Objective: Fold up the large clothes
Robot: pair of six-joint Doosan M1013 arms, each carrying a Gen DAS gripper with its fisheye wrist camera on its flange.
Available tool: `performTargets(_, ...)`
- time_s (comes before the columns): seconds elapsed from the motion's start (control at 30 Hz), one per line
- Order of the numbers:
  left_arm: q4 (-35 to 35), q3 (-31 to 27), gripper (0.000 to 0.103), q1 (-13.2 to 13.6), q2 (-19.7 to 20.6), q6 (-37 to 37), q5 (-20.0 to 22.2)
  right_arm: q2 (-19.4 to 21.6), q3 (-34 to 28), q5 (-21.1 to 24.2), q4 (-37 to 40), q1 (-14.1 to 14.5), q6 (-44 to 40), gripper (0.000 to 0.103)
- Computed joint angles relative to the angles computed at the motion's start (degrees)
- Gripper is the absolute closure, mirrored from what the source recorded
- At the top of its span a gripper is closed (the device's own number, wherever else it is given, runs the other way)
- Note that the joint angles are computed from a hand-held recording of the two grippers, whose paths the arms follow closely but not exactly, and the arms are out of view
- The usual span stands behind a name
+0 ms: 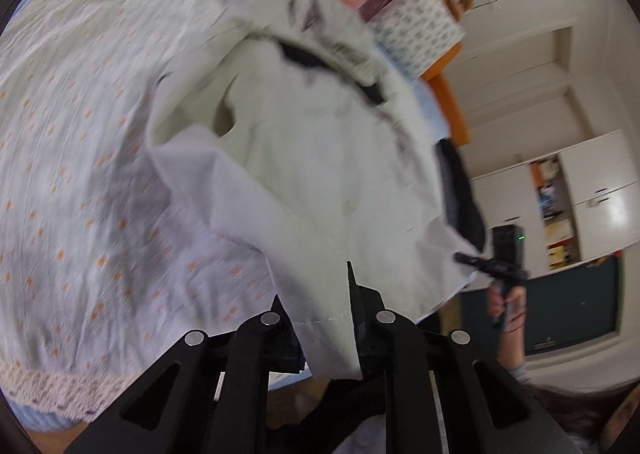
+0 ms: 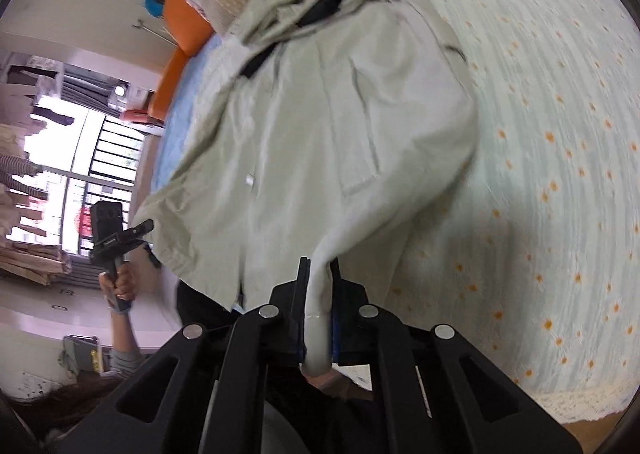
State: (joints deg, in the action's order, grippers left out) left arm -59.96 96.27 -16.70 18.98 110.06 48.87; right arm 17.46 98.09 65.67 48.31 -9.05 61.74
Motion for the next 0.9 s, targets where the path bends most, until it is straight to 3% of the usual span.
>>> performTargets(0.23,1.8,-6.1,0.085,-1.3,1.8,-0.7,0.5,0.5,-3.8,0.8,3.4,0.4,-1.4,0.094)
performTargets(0.5,3.5,-13.8,0.085,-0.7,4.3,-1.6,0.2,2.2,-9.6,0.2,8.2,-0.1,-0.7,0.094)
performTargets(0.9,10.3,-32.8,0.087,0.3,14.9,-13.6,-1.0,12.6,-28.2,-2.2,5.7,0.4,12.1,0.096)
